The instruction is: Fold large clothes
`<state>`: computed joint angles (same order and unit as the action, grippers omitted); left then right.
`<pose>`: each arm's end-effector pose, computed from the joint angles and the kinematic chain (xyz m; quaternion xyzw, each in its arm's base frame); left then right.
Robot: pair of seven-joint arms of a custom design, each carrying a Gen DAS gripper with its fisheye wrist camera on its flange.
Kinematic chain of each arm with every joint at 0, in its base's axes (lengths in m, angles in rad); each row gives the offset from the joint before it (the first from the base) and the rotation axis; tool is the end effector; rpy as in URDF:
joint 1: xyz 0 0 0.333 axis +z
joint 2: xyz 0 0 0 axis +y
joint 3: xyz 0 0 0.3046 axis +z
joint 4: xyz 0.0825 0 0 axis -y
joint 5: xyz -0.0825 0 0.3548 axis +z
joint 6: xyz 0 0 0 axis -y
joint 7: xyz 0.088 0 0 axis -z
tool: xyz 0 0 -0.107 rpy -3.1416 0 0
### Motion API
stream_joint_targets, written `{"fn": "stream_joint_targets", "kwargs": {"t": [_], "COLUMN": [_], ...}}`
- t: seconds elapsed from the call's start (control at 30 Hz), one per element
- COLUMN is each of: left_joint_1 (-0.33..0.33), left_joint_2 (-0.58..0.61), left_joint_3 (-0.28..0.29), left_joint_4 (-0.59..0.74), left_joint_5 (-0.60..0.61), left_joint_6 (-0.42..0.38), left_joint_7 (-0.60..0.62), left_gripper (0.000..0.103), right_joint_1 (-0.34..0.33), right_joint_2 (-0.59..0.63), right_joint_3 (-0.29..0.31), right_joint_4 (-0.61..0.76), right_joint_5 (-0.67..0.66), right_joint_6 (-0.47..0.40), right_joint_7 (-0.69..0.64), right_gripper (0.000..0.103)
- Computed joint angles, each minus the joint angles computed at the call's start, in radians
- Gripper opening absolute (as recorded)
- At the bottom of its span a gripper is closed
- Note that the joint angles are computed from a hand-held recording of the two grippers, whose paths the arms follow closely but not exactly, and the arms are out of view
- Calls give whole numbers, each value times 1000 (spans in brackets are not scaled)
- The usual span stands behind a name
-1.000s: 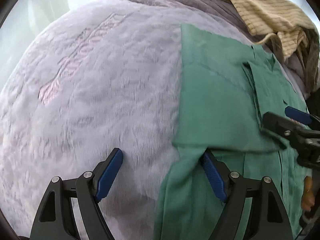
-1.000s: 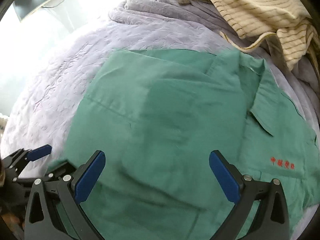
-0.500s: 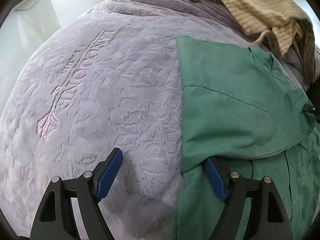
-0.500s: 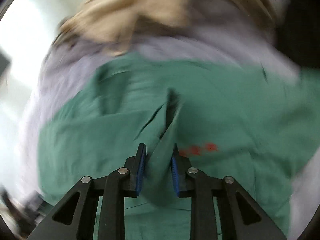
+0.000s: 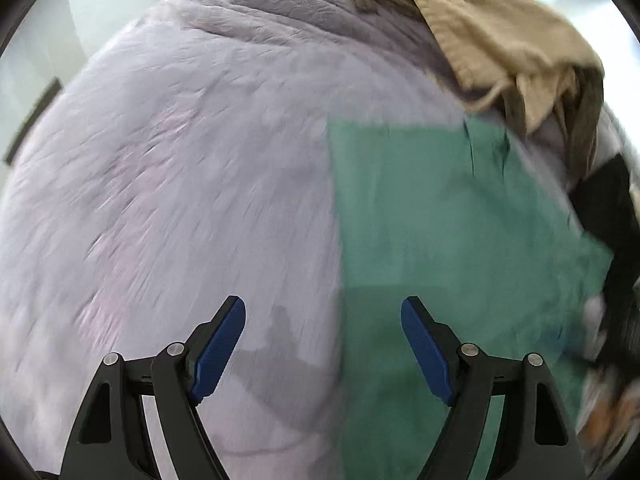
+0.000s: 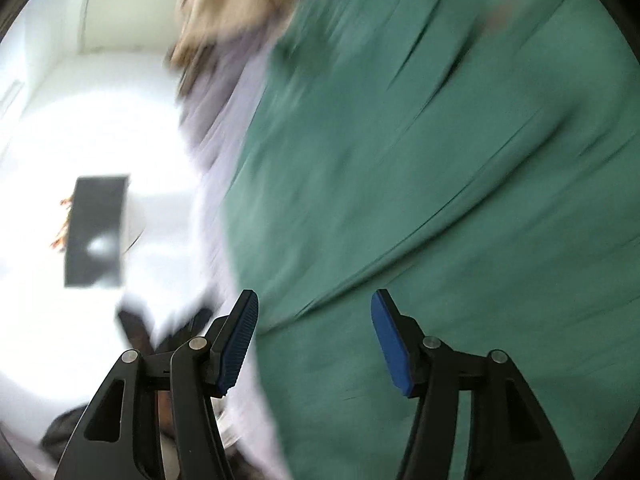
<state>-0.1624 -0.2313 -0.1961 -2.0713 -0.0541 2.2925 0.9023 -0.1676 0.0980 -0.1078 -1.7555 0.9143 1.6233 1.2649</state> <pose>0.4663 -0.1847 0.5734 -0.7937 0.5663 -0.2146 0.0584 0.5499 -0.0689 0.5218 -0.5901 0.6752 0.2946 0.3302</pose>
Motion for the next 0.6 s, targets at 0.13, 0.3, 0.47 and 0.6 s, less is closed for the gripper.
{"fn": "stream_joint_targets", "kwargs": {"t": [0.13,0.3,0.47,0.6], "left_joint_1": [14,25,53,56], "left_joint_2": [214,314,328,341], "left_joint_3": [30,22,21,32], "left_joint_4": [154,246,283,322], "left_joint_5": [-61,-93,-205,-136], "left_joint_6": [15,17,-8,-21], "left_joint_7": [107,157,267,275], "left_gripper": [81,80,9,9], "right_joint_1": [96,208,253,277], "right_joint_2": [-30,-31,8,48], "right_joint_3": [69,116,132,154], "right_joint_4": [-139,-203,-179,-128], "right_joint_5": [101,172,251,266], "right_joint_6": [46,232,266,275], "right_joint_7": [8,10,68,49], "right_gripper": [63,63,3,3]}}
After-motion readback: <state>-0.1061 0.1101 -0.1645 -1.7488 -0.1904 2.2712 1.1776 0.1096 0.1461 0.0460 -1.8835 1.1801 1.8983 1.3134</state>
